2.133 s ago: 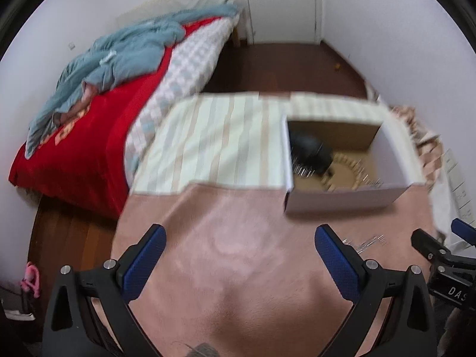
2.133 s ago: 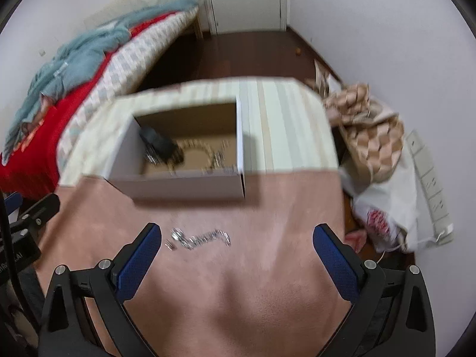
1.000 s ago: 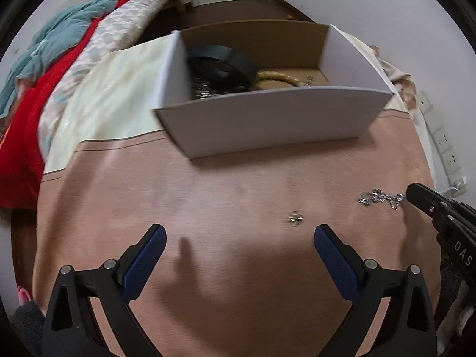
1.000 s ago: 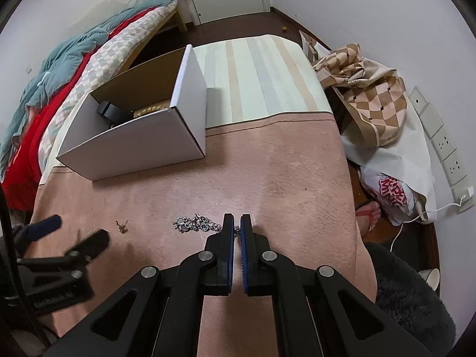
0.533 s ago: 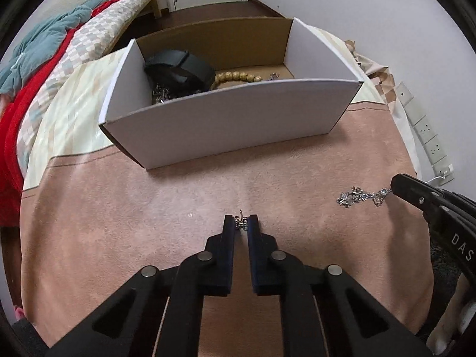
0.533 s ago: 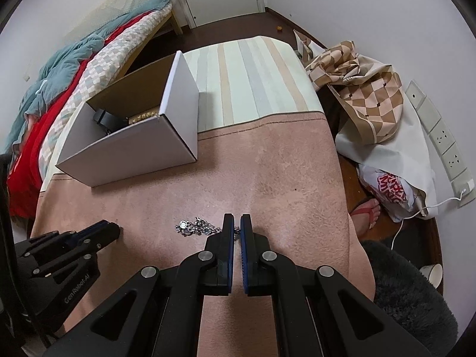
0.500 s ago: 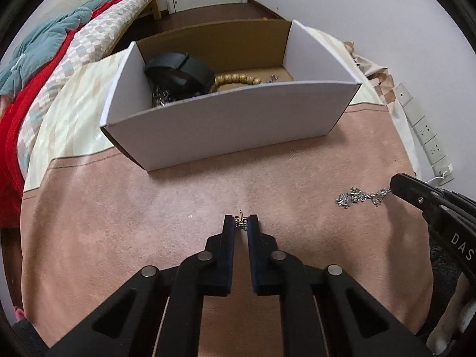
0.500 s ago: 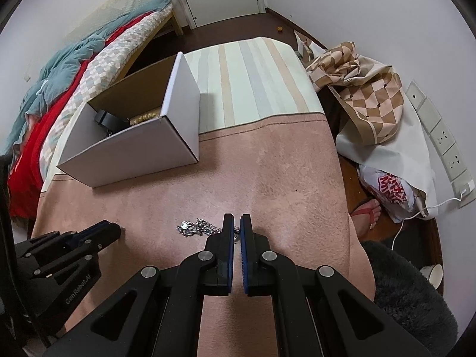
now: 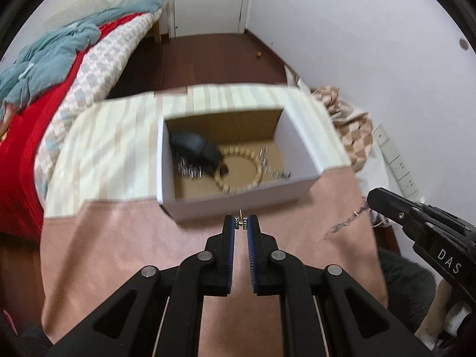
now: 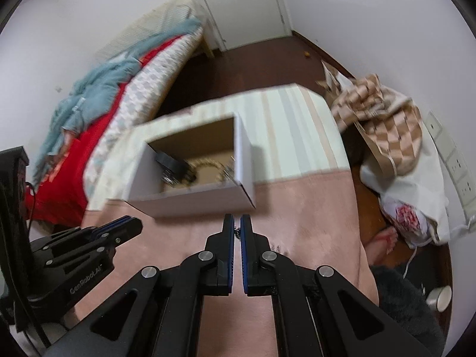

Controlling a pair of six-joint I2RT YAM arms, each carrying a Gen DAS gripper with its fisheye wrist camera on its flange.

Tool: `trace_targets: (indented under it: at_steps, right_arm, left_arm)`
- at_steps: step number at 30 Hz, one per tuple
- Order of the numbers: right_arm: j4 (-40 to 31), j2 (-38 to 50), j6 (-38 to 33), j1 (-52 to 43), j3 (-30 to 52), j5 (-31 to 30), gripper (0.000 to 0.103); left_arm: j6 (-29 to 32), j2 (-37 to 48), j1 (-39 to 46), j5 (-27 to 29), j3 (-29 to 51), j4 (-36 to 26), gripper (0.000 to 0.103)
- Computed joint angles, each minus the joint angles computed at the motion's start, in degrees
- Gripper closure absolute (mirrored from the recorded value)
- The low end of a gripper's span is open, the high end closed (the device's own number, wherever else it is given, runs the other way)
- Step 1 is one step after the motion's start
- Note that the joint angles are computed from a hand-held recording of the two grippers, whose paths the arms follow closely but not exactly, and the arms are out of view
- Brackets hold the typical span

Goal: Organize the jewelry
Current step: 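Carry the earring into the white box and open the left tool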

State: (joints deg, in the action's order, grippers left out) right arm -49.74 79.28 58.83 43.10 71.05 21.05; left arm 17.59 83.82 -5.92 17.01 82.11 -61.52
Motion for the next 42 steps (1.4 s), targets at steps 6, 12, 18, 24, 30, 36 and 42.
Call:
trace_targets:
  at_steps: [6,12,18,24,30,36,42]
  right_arm:
    - [-2.72,5.13,-9.59,-3.91,13.60,-0.92,0.099]
    - [-4.28,15.24,-18.29,-9.85,26.21,-5.19,0.099]
    - [-5.35,25.38,-22.60,-14.92,34.86,-10.59,0.099]
    - [-7.50,35.08,-25.80,-18.14,42.62,-14.96,0.099]
    - [-10.78,41.03,-27.59,-19.56,47.89,-21.62,0.098]
    - [-11.45,39.20,-25.46,-20.78,45.44,-24.04,0.087]
    - [-11.34,32.70,-23.82,-20.25,39.83,-20.69,0.053]
  left_arm:
    - [-0.75,7.01,1.80,1.83,11.95,-3.02,0.097]
    - [-2.19,15.31,2.35,0.62,18.88,-4.37,0.097]
    - [-2.15,23.87,2.05,-1.73,24.25,-5.75,0.097]
    - [-2.55,30.54,2.23,-0.99,29.85,-10.31,0.097]
    - [-4.92,33.31,2.42,-1.69,33.76,-13.76,0.092]
    - [-5.03,33.07,2.29,-2.37,35.45,-14.90,0.059]
    - [-5.76,29.21,1.55,-5.84,33.59,-12.67,0.033]
